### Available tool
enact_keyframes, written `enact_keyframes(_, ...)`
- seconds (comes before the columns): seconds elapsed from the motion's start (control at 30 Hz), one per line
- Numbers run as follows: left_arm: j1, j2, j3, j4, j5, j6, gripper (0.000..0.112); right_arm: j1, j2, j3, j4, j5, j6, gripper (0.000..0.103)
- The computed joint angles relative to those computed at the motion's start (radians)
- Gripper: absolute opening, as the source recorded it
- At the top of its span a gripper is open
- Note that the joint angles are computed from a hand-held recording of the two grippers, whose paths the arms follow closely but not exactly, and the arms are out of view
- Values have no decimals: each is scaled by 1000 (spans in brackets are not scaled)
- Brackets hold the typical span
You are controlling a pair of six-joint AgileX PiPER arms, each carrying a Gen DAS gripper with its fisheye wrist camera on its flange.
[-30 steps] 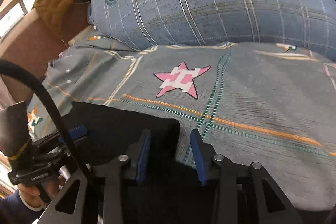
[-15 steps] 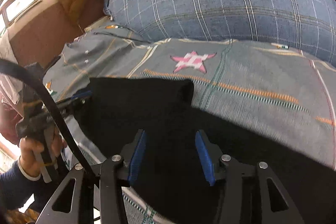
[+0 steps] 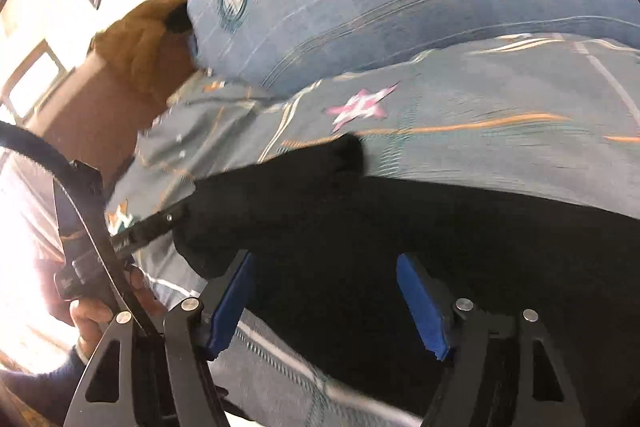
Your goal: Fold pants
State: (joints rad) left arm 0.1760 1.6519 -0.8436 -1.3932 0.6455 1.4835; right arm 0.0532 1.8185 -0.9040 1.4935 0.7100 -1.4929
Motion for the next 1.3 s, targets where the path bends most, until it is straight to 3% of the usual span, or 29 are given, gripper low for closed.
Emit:
enact_keyframes(0.03,-42,28,-45,41,45,-37,72,-28,-40,37,-4,-15,-15,72)
enact_keyframes(0.07,-77,54,-82,69,76,-66,75,-56,-84,77,-19,-42,-19,72)
enact_keyframes(0.13,-179,117,-182,158,115,-162,75,-153,-164,165,-40,-52,-39,72)
enact_keyframes(0.27,-380,234,-393,353,121,-327,75,-425,-264,305,-72,-16,-97,72)
enact_keyframes(0.33,-475,300,-510,459,103,-408,75,-542,-281,336,-103,-19,-116,72)
enact_keyframes(0.4,-541,366,-625,545,132,-474,75,-650,-269,349,-112,-13,-152,72)
enact_keyframes(0.53,-633,546,-931,688,270,-620,75,-721,-178,298,-111,48,-164,72)
enact_keyframes(0.6,-669,631,-1089,757,346,-689,75,-688,-159,277,-86,17,-173,72)
enact_keyframes(0.83,-772,890,-1546,930,545,-780,75,-681,-40,256,73,84,-323,72)
enact_keyframes(0.93,-802,883,-1518,939,500,-719,75,-694,-25,274,131,119,-402,72)
enact_keyframes(1.0,-813,841,-1412,935,412,-664,75,-709,-20,294,154,142,-458,73)
enact_keyframes(1.03,-814,813,-1344,919,355,-629,70,-713,-11,298,162,160,-485,73)
enact_keyframes(1.07,-813,797,-1307,912,319,-616,62,-704,-7,297,168,161,-496,67)
enact_keyframes(1.1,-810,788,-1292,921,297,-626,37,-693,-7,299,177,156,-508,61)
enact_keyframes(1.13,-801,796,-1318,928,309,-661,14,-685,-1,291,170,155,-499,47)
enact_keyframes(1.17,-783,818,-1370,908,360,-695,13,-694,13,287,154,168,-495,32)
enact_keyframes(1.23,-747,795,-1356,831,383,-685,11,-697,42,243,88,204,-425,24)
enact_keyframes(1.3,-713,684,-1189,732,308,-569,10,-692,30,234,72,217,-405,20)
